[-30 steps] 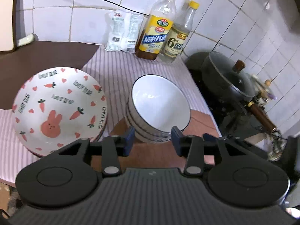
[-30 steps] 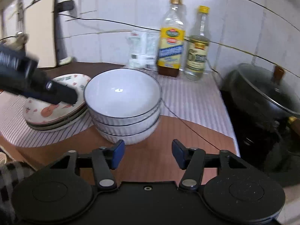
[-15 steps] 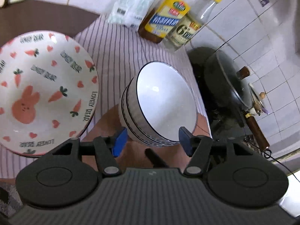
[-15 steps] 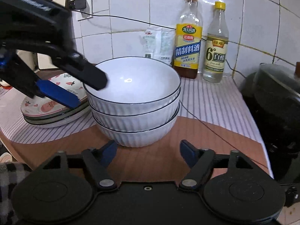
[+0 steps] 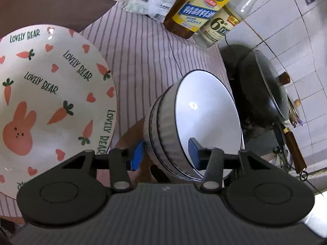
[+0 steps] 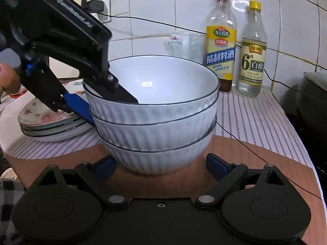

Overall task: Organize plates and bowls
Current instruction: 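Carry the bowl stack over the plates and lower it onto the pink bunny plate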

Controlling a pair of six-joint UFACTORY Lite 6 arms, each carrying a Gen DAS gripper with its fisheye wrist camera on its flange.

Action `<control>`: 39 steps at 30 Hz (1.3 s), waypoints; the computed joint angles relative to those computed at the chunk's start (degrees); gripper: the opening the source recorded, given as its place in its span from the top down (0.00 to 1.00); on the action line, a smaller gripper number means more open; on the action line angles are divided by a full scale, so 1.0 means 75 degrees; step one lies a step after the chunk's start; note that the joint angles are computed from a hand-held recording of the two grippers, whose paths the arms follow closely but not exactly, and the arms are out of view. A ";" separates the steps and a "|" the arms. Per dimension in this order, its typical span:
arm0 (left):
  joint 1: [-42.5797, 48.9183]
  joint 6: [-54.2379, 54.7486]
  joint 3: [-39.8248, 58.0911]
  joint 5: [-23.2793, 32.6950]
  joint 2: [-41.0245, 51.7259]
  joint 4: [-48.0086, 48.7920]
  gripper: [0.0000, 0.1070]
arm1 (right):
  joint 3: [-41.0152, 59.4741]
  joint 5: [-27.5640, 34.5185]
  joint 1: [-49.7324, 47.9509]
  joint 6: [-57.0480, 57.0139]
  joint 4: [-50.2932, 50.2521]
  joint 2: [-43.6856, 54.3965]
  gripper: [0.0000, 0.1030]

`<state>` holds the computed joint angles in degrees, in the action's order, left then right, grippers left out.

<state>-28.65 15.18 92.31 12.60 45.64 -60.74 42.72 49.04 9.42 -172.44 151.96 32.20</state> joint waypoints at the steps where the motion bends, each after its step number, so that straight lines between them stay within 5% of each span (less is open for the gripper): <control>1: 0.0016 -0.0050 0.0006 0.0002 0.0013 0.0037 0.57 | 0.0015 0.0068 0.0012 -0.0049 0.0008 0.0033 0.07; 14: -0.0337 -0.4625 0.1285 0.0171 0.0828 0.4757 0.56 | 0.0369 0.0120 0.0301 0.0105 0.0385 0.0395 0.04; 24: -0.0551 -0.4705 0.0532 -0.0597 0.0483 0.4996 0.56 | 0.0592 -0.0882 0.0513 0.0494 0.0483 0.0100 0.05; 39: -0.0623 -0.2729 -0.0734 -0.0952 -0.0543 0.3618 0.56 | -0.0585 0.0003 0.1248 -0.0753 0.2343 -0.0670 0.05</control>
<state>-33.33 -5.29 86.80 5.46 41.56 -33.61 38.34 49.06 18.79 -178.09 169.54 27.18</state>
